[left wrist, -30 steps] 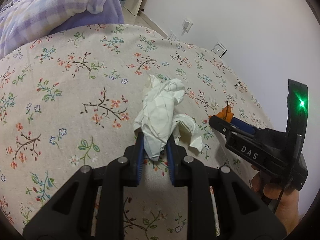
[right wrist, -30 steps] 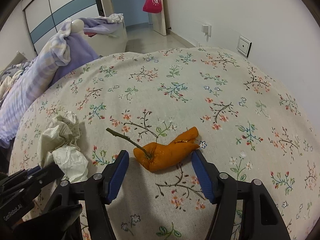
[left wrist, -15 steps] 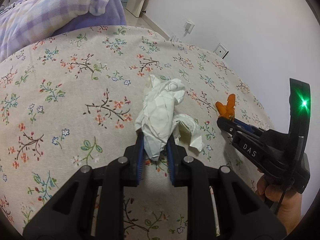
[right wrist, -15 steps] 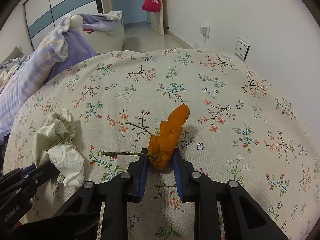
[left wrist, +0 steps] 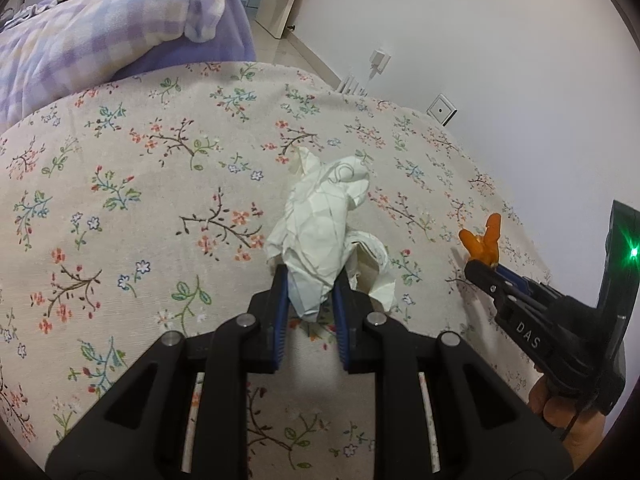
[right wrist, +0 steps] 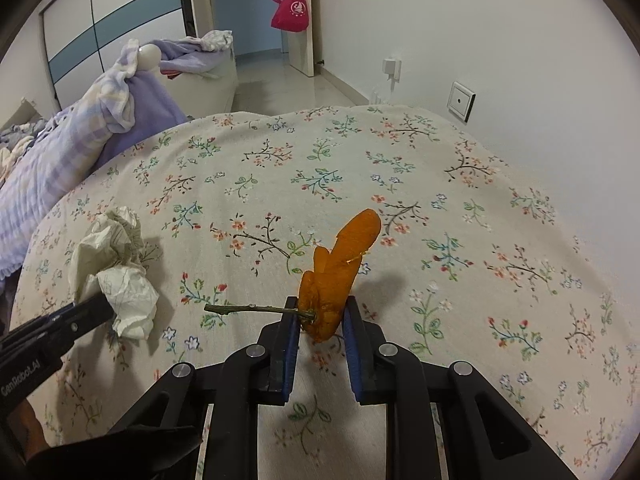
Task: Collect trash
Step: 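Carry the tissue and orange peel over the wastebasket with both tools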
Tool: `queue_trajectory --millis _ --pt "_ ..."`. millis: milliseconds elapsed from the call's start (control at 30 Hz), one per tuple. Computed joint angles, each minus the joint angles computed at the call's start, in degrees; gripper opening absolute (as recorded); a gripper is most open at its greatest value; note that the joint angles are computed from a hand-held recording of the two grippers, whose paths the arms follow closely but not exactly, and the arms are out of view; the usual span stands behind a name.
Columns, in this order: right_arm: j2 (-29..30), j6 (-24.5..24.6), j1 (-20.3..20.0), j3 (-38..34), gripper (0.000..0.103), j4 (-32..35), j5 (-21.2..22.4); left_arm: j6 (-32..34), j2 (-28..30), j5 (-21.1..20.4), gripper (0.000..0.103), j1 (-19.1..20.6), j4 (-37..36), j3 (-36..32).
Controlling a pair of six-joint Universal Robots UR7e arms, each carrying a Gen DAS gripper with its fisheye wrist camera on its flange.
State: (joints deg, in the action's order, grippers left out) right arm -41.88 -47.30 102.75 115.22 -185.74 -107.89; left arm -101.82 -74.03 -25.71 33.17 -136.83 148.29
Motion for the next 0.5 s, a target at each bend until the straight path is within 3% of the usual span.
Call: queue_trajectory --millis 200,500 --pt "-3.74 -0.73 -0.46 3.3 0.021 -1.56 -0.52 0.23 0.96 -0.18 0.022 -2.62 1.02 -1.05" --pt "-11.14 -0.8 -2.83 8.61 0.021 -3.02 -0.67 5.93 5.32 -1.43 0.022 -4.92 -3.92 -3.13"
